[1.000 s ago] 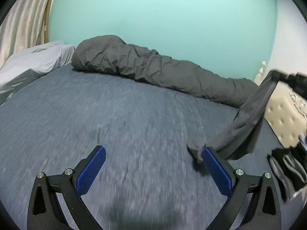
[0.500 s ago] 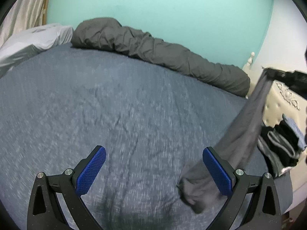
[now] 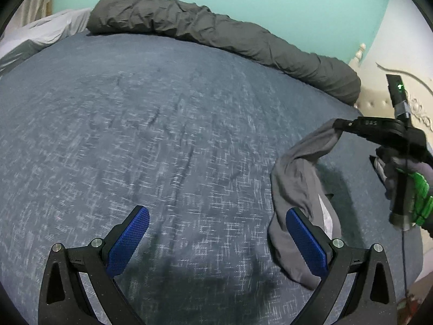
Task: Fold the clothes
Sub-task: 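Lift the grey briefs with the right tool and lay them on the bed, then grasp the briefs' waistband with the left tool while the right tool holds the fabric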
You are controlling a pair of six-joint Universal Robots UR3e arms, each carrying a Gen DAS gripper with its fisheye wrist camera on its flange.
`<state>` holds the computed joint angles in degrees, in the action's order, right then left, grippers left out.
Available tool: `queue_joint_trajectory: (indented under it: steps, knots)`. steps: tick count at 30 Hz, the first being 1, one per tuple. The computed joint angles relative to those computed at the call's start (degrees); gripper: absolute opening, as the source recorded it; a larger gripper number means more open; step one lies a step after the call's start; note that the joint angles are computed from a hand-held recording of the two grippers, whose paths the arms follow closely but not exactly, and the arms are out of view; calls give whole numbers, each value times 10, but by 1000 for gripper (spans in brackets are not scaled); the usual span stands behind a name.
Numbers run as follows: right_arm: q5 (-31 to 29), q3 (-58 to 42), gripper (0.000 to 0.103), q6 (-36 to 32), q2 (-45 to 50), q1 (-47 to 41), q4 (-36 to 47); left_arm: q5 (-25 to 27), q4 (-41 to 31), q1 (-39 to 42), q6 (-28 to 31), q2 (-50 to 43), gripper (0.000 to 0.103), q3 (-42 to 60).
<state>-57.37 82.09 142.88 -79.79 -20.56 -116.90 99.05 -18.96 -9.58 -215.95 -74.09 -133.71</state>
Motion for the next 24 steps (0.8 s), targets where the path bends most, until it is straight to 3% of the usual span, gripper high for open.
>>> queue_joint_trajectory:
  steps: [2, 4, 8, 11, 15, 24]
  knots:
    - [7, 26, 20, 6, -2, -19, -31, -7, 9, -9, -5, -19, 103, 7]
    - [22, 61, 45, -3, -18, -45, -48, 7, 19, -31, -8, -42, 103, 21]
    - [54, 149, 46, -34, -79, -111, -51, 36, 25, -71, -7, -75, 103, 45]
    - [95, 202, 46, -131, -156, -177, 81, 40, 21, -78, -10, -73, 103, 43]
    - [89, 254, 46, -263, -248, -219, 236, 50, 6, -79, -9, -62, 103, 47]
    - [56, 309, 46, -285, -321, -233, 306, 24, -19, -80, -1, -36, 103, 45]
